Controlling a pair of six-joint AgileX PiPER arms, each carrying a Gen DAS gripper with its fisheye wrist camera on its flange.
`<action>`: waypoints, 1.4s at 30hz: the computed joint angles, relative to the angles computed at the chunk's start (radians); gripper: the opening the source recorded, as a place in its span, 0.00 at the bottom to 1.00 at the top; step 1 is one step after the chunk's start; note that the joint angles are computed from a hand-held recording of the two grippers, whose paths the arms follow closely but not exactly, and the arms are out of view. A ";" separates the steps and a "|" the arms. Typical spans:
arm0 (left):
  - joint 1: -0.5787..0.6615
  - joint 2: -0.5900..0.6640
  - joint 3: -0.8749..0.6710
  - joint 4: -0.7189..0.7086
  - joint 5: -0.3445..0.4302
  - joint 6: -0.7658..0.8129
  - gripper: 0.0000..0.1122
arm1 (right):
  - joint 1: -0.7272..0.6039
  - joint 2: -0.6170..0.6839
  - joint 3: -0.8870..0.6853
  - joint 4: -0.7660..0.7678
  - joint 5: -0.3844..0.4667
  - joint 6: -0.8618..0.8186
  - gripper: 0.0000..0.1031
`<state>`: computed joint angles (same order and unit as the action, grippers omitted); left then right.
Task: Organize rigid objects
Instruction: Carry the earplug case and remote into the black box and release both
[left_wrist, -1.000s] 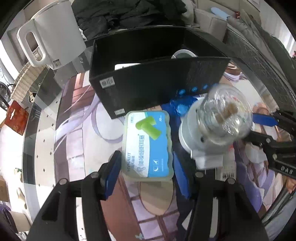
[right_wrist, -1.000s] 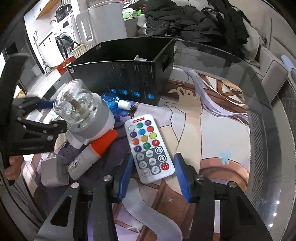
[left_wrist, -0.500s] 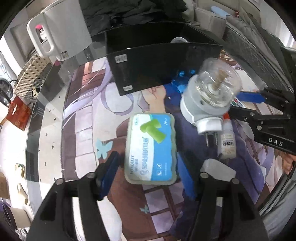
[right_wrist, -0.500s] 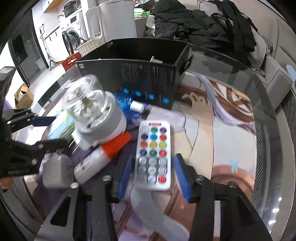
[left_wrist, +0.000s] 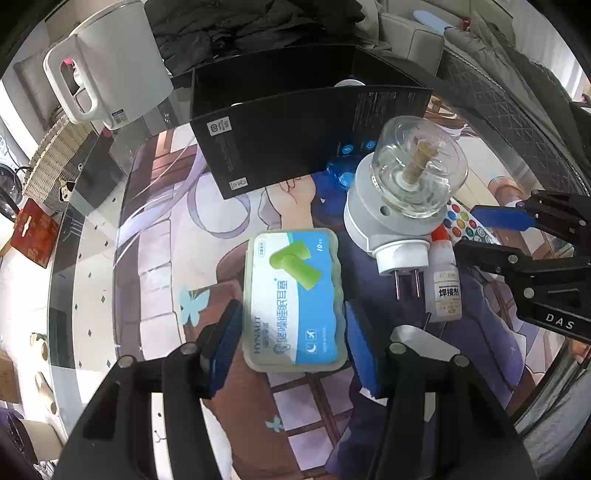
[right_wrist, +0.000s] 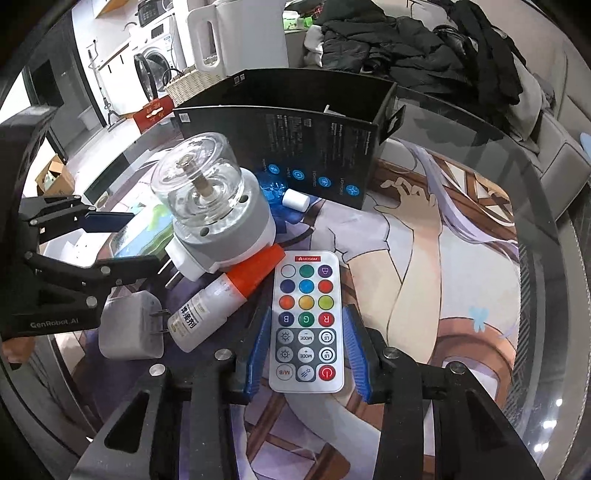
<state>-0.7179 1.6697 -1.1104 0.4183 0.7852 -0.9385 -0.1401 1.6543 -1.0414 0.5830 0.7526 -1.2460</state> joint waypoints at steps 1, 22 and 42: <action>-0.002 0.000 0.000 0.000 0.000 0.001 0.49 | -0.001 0.000 -0.001 0.001 0.005 0.001 0.38; -0.185 -0.185 0.055 0.443 0.084 -0.401 0.49 | -0.143 -0.230 0.110 0.334 0.103 -0.270 0.38; -0.350 -0.310 0.113 0.869 0.324 -0.733 0.49 | -0.377 -0.567 0.314 0.868 0.350 -0.695 0.38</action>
<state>-1.0682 1.3597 -0.9978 1.2872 1.1088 -1.6716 -0.5167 1.0870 -0.7278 1.4509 1.1022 -1.9406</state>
